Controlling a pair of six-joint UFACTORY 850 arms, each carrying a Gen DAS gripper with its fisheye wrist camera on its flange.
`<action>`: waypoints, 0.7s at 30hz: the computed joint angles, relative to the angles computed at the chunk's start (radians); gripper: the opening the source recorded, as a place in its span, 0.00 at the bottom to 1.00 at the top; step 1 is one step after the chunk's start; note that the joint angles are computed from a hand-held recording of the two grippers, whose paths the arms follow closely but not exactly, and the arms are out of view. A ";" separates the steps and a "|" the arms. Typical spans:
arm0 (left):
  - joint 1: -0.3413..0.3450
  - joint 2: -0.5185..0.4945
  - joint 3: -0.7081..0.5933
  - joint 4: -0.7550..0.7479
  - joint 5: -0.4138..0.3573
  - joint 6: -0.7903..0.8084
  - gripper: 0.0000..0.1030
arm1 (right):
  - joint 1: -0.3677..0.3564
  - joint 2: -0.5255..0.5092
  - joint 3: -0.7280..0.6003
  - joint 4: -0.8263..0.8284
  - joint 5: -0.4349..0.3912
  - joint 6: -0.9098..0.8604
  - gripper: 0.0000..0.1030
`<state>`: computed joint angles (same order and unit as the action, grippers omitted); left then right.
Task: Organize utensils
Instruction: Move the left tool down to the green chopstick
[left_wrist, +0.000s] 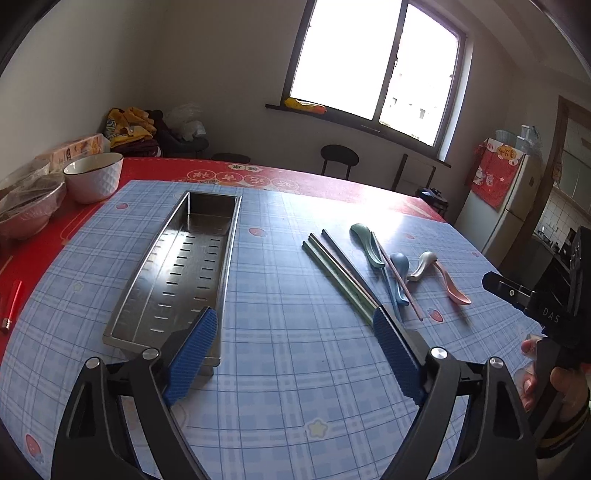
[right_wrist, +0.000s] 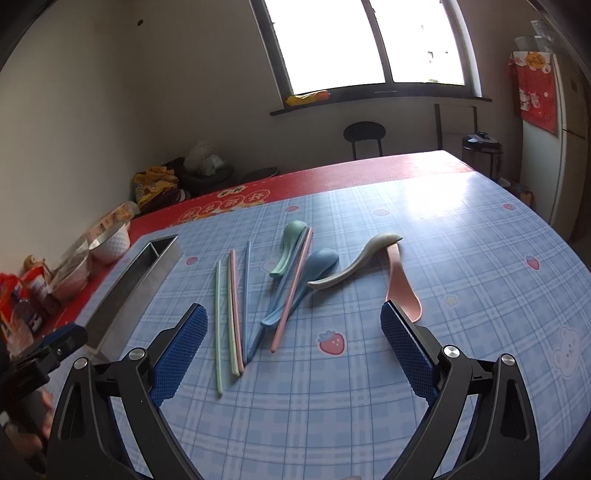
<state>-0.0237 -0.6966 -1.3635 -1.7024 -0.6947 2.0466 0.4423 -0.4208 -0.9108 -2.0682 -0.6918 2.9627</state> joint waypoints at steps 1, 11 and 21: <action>-0.011 -0.006 -0.016 0.017 0.008 -0.026 0.71 | -0.014 0.005 0.004 -0.038 0.010 0.021 0.89; -0.148 -0.116 -0.215 0.206 0.135 -0.265 0.43 | -0.133 -0.051 -0.133 -0.127 0.074 -0.074 0.89; -0.202 -0.246 -0.387 0.480 0.189 -0.602 0.43 | -0.233 -0.196 -0.303 -0.361 0.207 0.103 0.88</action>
<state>-0.2261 -0.9425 -1.7501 -1.2220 -0.5061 1.4446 0.2097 -0.6171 -1.2136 -2.4293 -0.4847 3.0655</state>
